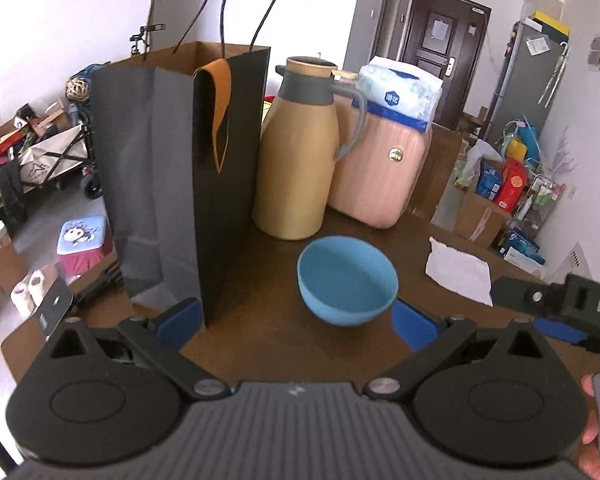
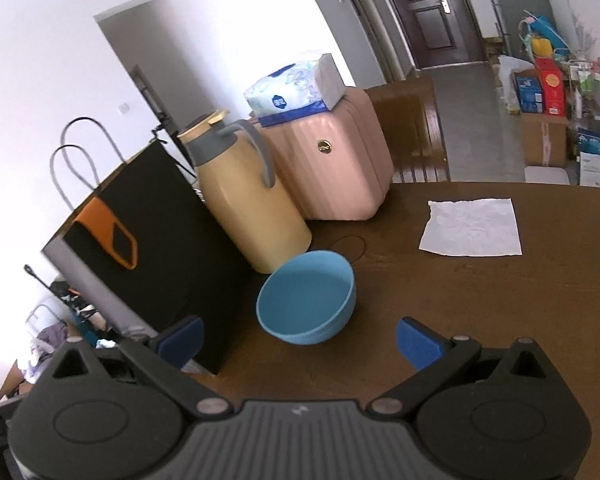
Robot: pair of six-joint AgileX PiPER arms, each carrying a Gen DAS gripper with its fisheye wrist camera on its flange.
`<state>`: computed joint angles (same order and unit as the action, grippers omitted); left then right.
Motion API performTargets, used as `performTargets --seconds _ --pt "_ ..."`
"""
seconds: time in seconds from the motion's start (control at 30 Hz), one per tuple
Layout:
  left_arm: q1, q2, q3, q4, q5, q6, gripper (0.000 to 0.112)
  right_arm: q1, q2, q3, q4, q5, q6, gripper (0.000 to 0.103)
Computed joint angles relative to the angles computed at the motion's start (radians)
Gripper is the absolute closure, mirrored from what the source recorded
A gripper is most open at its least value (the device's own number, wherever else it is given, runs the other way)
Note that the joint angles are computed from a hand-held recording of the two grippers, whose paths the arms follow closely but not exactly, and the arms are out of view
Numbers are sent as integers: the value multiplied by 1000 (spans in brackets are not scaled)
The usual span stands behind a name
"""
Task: Organize plates and bowls
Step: 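Move both open grippers to the rim of the light-blue bowl beside the thermos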
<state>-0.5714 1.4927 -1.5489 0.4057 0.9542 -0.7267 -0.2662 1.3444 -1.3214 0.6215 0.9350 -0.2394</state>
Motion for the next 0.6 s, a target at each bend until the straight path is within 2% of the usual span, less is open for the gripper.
performTargets --seconds 0.17,0.3,0.43,0.6 --pt "106 142 -160 -155 1 192 9 114 92 -102 -191 -66 200 0" --pt "150 272 -303 -252 45 295 9 152 176 -180 -292 -63 298 0" --pt "140 375 -406 -203 66 308 9 178 249 -239 -385 -52 349 0" --pt "167 554 -643 -251 168 369 9 181 344 -304 -418 -46 363 0"
